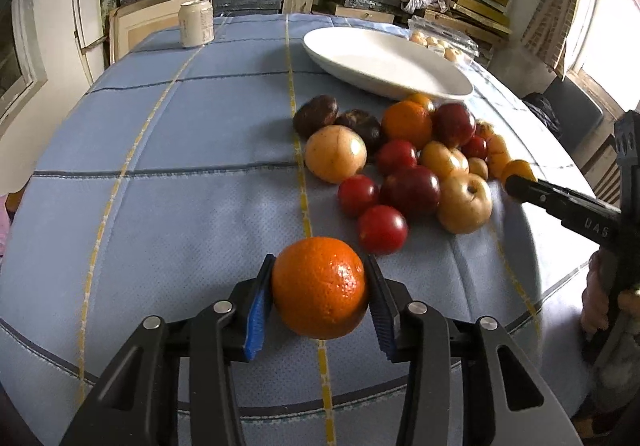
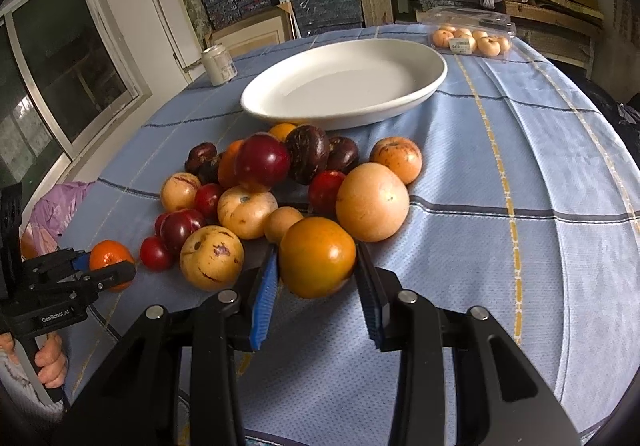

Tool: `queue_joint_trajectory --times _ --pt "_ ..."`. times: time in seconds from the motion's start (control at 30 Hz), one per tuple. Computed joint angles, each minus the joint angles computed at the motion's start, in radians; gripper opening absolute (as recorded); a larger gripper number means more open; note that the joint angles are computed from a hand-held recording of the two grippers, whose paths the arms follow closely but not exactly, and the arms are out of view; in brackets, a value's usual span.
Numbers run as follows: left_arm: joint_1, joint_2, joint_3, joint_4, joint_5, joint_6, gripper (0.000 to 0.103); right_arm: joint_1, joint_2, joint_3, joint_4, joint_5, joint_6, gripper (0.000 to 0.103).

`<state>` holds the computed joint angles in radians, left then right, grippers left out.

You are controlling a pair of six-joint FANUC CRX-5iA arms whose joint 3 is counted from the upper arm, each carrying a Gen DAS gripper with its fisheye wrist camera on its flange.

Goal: Organize fruits
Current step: 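Carry both fruits onto the white oval plate and open both tools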

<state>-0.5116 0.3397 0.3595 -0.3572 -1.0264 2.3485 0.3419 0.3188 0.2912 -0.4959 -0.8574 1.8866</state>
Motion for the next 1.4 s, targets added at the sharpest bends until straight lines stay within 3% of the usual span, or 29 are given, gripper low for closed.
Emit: queue_joint_trajectory --times 0.13,0.27,0.47,0.57,0.67,0.77,0.9,1.07,1.23,1.4 --pt "-0.004 0.035 0.128 -0.054 -0.048 -0.037 0.044 -0.008 -0.005 0.042 -0.009 -0.002 0.014 0.037" --pt "0.007 0.145 0.356 -0.083 -0.103 -0.111 0.044 0.006 0.045 0.168 0.033 0.017 -0.017 0.037" --pt "0.063 0.398 0.728 0.022 -0.183 -0.2 0.044 0.034 0.243 0.428 0.119 -0.039 -0.141 0.037" --pt "0.09 0.558 0.955 0.07 -0.288 -0.228 0.044 0.03 0.336 0.537 0.141 -0.089 -0.205 0.037" --pt "0.118 0.656 1.083 0.123 -0.341 -0.239 0.044 0.032 0.389 0.591 0.175 -0.124 -0.231 0.037" --pt "0.127 0.697 1.134 0.136 -0.353 -0.254 0.044 0.026 0.414 0.616 0.181 -0.13 -0.238 0.037" --pt "0.131 0.696 1.118 0.151 -0.326 -0.261 0.045 0.021 0.401 0.591 0.174 -0.099 -0.228 0.038" --pt "0.128 0.602 0.956 0.142 -0.235 -0.232 0.047 0.011 0.382 0.567 0.164 -0.069 -0.227 0.039" --pt "0.125 0.442 0.713 0.1 -0.114 -0.131 0.064 0.002 0.335 0.5 0.163 -0.013 -0.221 0.039" --pt "0.103 0.248 0.428 0.011 -0.034 0.023 0.069 -0.025 0.235 0.372 0.084 0.045 -0.181 0.039"
